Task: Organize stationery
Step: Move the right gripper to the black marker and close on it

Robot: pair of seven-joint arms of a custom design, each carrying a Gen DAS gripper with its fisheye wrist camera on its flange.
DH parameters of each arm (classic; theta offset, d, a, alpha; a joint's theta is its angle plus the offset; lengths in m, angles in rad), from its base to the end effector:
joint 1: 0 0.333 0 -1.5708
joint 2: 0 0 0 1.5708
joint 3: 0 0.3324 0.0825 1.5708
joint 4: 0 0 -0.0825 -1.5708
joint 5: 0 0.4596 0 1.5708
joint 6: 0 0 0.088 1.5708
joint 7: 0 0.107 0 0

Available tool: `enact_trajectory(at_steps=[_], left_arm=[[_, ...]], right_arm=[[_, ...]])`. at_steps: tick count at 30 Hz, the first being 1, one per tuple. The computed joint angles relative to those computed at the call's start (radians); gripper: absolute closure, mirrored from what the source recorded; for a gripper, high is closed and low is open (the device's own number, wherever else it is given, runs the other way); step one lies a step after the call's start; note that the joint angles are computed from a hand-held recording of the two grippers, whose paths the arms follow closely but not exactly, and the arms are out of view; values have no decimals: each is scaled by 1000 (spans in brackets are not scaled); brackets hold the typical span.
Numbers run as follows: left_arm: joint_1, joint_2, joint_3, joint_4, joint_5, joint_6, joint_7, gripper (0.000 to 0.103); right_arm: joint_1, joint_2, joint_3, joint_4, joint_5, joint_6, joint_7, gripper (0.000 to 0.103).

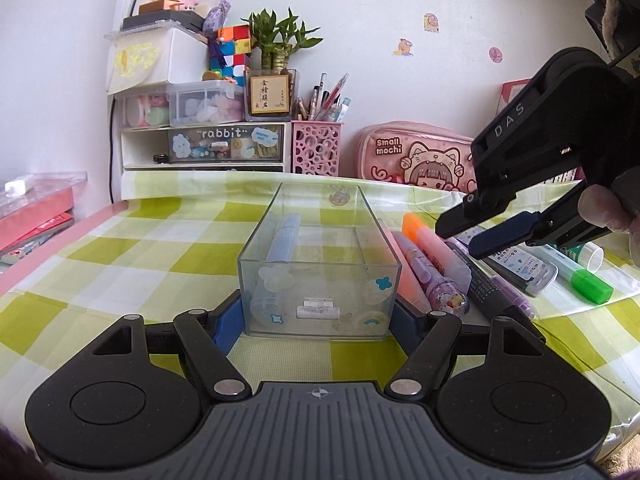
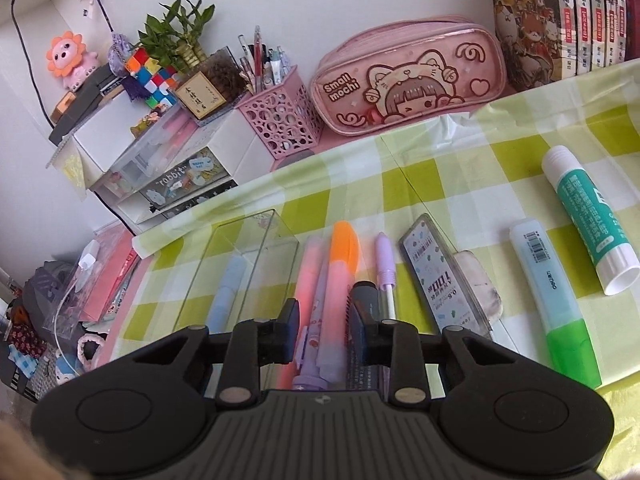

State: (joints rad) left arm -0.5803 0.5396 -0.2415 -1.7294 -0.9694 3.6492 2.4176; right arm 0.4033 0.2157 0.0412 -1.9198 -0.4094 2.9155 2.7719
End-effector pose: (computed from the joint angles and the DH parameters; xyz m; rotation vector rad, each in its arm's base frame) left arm 0.5945 -0.4411 0.3628 -1.2451 1.8223 -1.2282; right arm 0.6395 0.3300 0.4456 -1.3021 1.9620 -0.2548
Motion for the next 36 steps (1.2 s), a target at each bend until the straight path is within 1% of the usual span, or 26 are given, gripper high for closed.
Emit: enact_trajectory(at_steps=[2,5,10,14,17,22,27,29,32,36], left_arm=[[-1,0,1,0,0,0,0,30],[-1,0,1,0,0,0,0,30],[-1,0,1,-1,2,1,-2,30],[-1,0,1,-1,3,1,-3,30],[-1,0,1,-2,3,1,-3,30],[-1,0,1,-2,2,2,-3,30],[-1,0,1,-2,2,2,-3,30],[-1,0,0,-2,2,2,-3,30],[-7,0,6,5,-14,-4,14,30],[-13,-2,11,12,-40,-12,42,30]], right_arm=[[-4,-2,8,1,19,-32,-11,80],[-6,-6,10,-2,25,-54,-13,82],[-5,-13,6,-9,15,-55,2,83],[-9,-12,13,-8,24,-54,-13,83],[-5,-11,13,-2,15,-69,-17,83],[-10,-21,31,-1,30,-97,-90,83],[1,-32,33,0,-2,-130,-137,83],[-10,-36,48,-2,39,-139,-189,82],[-11,-40,54,-9,63,-147,-234,82],[-10,-41,52,-13,78,-153,-253,82]])
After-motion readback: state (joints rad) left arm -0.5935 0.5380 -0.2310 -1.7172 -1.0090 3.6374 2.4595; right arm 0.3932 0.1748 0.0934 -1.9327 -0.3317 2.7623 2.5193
